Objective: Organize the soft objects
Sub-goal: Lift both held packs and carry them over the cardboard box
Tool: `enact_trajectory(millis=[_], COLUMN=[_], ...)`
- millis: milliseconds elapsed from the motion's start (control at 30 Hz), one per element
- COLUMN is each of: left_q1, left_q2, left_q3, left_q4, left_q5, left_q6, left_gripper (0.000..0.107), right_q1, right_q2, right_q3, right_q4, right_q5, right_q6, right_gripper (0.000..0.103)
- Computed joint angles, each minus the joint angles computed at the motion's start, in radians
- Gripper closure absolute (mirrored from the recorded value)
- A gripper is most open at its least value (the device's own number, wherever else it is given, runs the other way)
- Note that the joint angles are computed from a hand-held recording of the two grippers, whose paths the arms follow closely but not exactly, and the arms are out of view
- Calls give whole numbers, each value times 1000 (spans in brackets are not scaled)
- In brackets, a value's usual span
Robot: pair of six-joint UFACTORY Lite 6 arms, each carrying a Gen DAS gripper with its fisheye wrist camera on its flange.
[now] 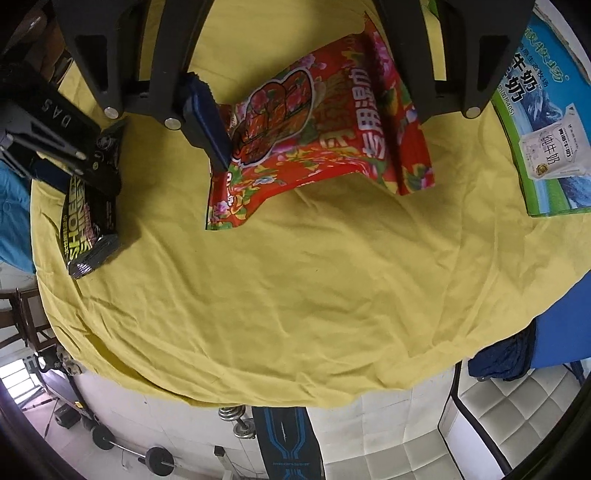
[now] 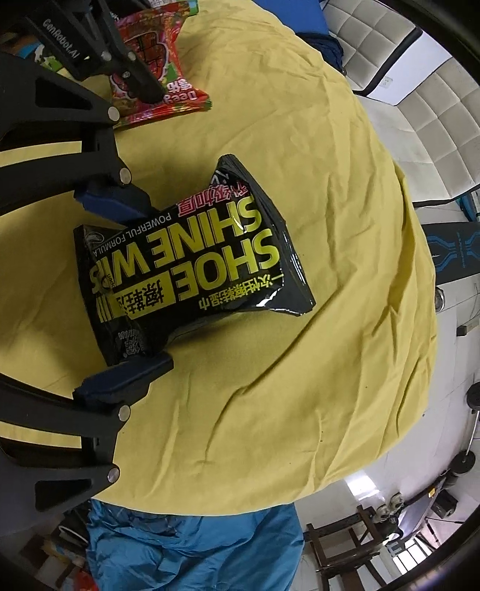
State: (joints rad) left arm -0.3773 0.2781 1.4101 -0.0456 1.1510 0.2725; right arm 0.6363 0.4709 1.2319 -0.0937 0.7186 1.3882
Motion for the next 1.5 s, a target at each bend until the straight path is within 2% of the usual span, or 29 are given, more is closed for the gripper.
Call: enact_trajectory(millis=[100, 167, 200, 233, 300, 400, 467, 533, 567, 600, 933, 1100, 1500], left_q1=[-16, 14, 25, 28, -1, -61, -76, -91, -93, -96, -109, -53, 120], left_q2=[5, 63, 107, 119, 97, 54, 43, 13, 8, 3, -183, -258, -256], left_q3=[1, 42, 70, 67, 34, -25, -42, -60, -59, -57, -138, -150, 58], left_q4=[10, -44, -64, -79, -58, 2, 20, 30, 25, 24, 9, -36, -144], left_q5=[8, 47, 67, 66, 36, -21, -54, -66, -63, -57, -1, 51, 213], left_q6=[-6, 16, 24, 30, 20, -46, -87, -103, -102, -105, -110, -59, 114], left_gripper=[38, 29, 20, 18, 14, 14, 17, 27, 28, 30, 44, 47, 49], right_q1=[22, 22, 28, 34, 54, 65, 52, 56, 55, 48, 70, 112, 241], right_q2=[2, -54, -59, -63, -67, -67, -77, -80, -85, -87, -152, -216, -379], right_q3=[-2, -60, -63, -68, -71, -78, -99, -104, -115, -118, -151, -162, -162], right_q4=[-1, 0, 3, 7, 12, 11, 19, 22, 21, 21, 20, -20, -101], right_q5=[-7, -12, -12, -14, -16, -9, -35, -40, -45, -44, -44, -16, 112], right_q6=[26, 26, 28, 32, 48, 56, 42, 42, 41, 34, 67, 137, 286], right_gripper=[36, 36, 36, 36, 36, 36, 36, 37, 48, 49, 53, 54, 54])
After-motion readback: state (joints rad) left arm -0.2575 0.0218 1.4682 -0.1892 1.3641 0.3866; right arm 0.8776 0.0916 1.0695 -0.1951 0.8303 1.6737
